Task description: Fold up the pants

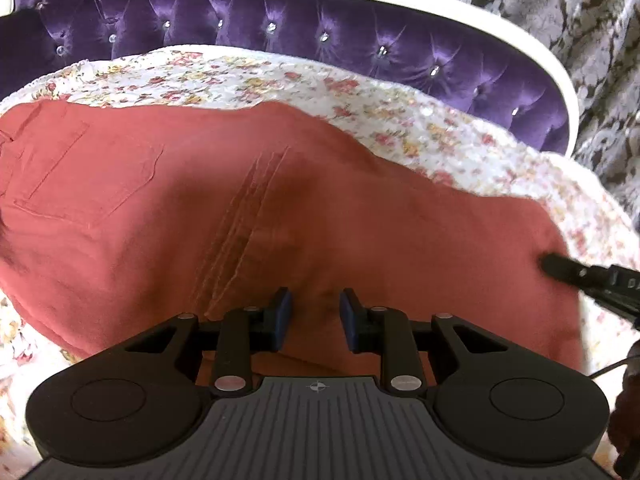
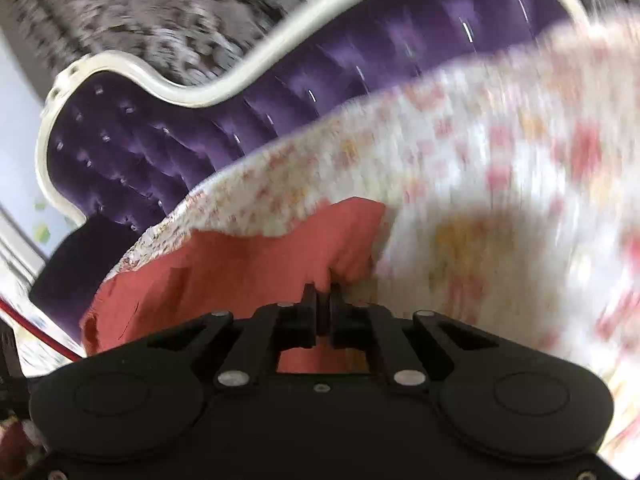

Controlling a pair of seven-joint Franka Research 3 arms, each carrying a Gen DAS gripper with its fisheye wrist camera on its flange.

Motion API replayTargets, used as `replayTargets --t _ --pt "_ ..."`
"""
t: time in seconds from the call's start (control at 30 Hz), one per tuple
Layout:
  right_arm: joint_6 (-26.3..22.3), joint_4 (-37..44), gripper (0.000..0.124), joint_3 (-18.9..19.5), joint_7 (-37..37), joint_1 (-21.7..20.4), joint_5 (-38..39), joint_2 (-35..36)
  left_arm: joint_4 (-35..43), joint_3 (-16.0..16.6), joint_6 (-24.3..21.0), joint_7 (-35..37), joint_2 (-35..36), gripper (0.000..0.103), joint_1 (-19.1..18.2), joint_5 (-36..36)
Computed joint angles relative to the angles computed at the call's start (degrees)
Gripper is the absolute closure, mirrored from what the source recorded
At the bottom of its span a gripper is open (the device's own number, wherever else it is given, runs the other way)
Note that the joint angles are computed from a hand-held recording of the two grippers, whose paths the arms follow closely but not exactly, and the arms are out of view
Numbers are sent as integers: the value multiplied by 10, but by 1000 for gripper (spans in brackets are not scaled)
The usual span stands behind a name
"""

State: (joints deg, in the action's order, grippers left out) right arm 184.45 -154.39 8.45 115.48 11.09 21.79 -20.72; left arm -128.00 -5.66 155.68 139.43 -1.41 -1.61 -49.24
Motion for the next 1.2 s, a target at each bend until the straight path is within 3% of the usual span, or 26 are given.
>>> replayTargets --t 0.17,0.2,0.27,0.3,0.4,0.53,0.6,0.67,0.8,0.83,0.97,1.2 --pt "-39 22 115 76 12 -137 -65 -33 15 -20 14 13 13 77 -22 -34" --pt "-58 29 115 77 15 -151 -79 -31 21 -24 13 1 22 77 -25 -26" --pt "-92 38 114 44 13 -134 -85 -13 26 -32 18 -34 39 77 -27 4" --pt "-111 41 114 47 18 -141 -93 -7 20 -39 43 -9 38 77 -28 -16" --pt "-184 54 101 136 113 -240 -225 -9 11 -39 39 2 27 77 -23 -9" --pt "-173 41 100 217 233 -313 -329 -67 -7 -18 71 36 -7 75 -16 -71" --pt "-167 48 100 245 258 -334 -373 -86 -1 2 67 75 -15 71 -10 -119" --pt "-150 58 100 247 264 -325 -395 -80 17 24 39 84 -12 67 6 -152" --pt "-108 76 100 215 259 -262 -397 -29 48 42 32 40 6 37 46 -144" --pt "-100 81 100 213 259 -253 -398 -16 54 42 40 22 14 34 54 -135" --pt "-72 98 100 213 261 -230 -404 26 80 39 56 -67 49 25 88 -74" --pt "-67 119 100 173 241 -172 -394 65 126 14 13 -179 110 23 135 12"
